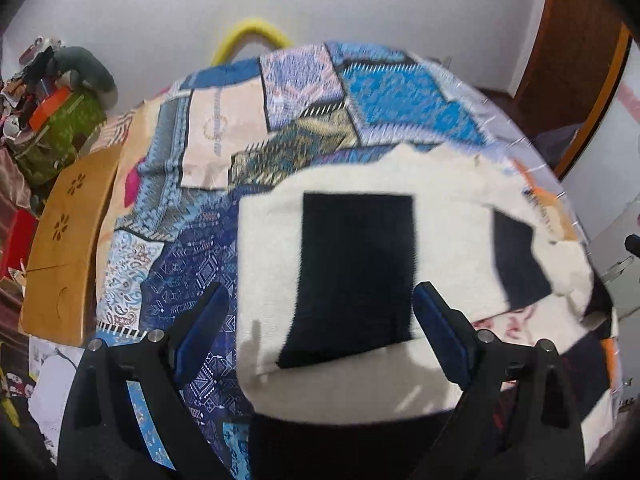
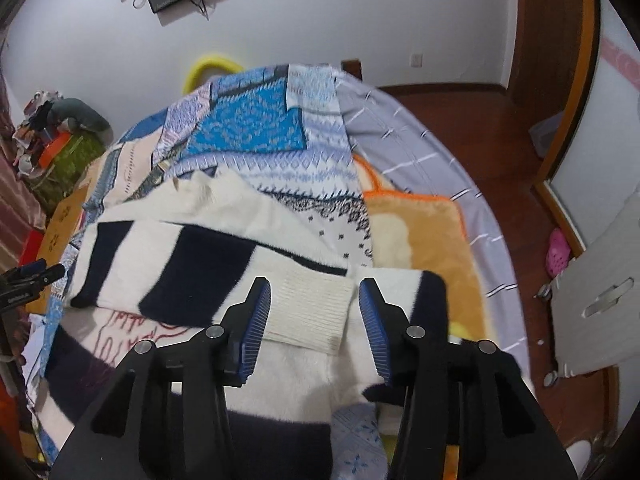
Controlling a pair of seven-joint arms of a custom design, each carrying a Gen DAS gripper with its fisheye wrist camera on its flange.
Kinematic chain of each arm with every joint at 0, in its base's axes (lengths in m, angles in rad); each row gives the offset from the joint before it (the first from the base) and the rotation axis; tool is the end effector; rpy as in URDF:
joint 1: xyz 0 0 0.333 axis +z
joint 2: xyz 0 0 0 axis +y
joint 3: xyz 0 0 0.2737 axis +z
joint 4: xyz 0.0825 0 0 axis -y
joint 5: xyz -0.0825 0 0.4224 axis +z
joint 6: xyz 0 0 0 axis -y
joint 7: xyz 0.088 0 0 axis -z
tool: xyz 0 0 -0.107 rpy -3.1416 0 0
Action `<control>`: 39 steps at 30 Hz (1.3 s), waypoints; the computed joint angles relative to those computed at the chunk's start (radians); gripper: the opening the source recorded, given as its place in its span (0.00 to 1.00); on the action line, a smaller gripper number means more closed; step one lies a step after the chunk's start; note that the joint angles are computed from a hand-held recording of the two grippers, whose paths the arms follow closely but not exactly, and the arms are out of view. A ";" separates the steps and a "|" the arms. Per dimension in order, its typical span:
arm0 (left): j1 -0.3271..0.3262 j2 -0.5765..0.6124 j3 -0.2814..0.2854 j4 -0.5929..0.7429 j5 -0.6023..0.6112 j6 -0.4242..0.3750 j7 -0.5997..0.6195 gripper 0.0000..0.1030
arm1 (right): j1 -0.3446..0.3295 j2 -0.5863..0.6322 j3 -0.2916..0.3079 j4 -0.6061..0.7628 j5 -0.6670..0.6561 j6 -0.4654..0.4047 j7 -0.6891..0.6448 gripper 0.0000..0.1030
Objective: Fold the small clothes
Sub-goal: 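Move the right tool to the other sleeve and grasp its cuff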
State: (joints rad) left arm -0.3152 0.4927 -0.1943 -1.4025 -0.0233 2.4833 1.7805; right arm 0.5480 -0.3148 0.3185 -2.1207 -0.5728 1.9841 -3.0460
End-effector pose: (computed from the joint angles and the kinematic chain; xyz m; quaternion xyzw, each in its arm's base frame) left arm 0.6770 -0.3467 0.4440 -0.4223 0.8562 -0.2658 0.1341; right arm 0.3642 0.3913 0.5152 -0.4367 0.8401 -0.2451 0.2085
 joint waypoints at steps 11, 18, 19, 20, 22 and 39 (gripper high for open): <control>0.032 -0.160 -0.063 -0.185 -0.143 0.101 0.118 0.91 | 0.041 -0.082 0.058 0.023 -0.009 -0.224 0.041 0.50; 0.005 -0.175 -0.075 -0.203 -0.169 0.079 0.145 0.91 | 0.076 -0.213 0.068 -0.107 0.088 -0.291 0.147 0.55; 0.000 -0.175 -0.077 -0.203 -0.170 0.074 0.147 0.91 | 0.082 -0.236 0.066 -0.137 0.110 -0.291 0.166 0.55; -0.007 -0.170 -0.078 -0.197 -0.168 0.066 0.145 0.91 | 0.087 -0.256 0.063 -0.163 0.130 -0.289 0.181 0.55; -0.020 -0.161 -0.077 -0.187 -0.157 0.053 0.135 0.91 | 0.099 -0.302 0.054 -0.227 0.176 -0.275 0.215 0.55; -0.109 -0.060 -0.046 -0.100 0.005 -0.018 0.048 0.91 | 0.201 -0.544 0.005 -0.636 0.447 -0.058 0.447 0.55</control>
State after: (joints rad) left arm -0.4238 0.4331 -0.2408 -1.5025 -0.0186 2.4656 1.8287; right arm 0.7486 -0.8590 0.3234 -2.7570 -0.1259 1.9258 -2.5991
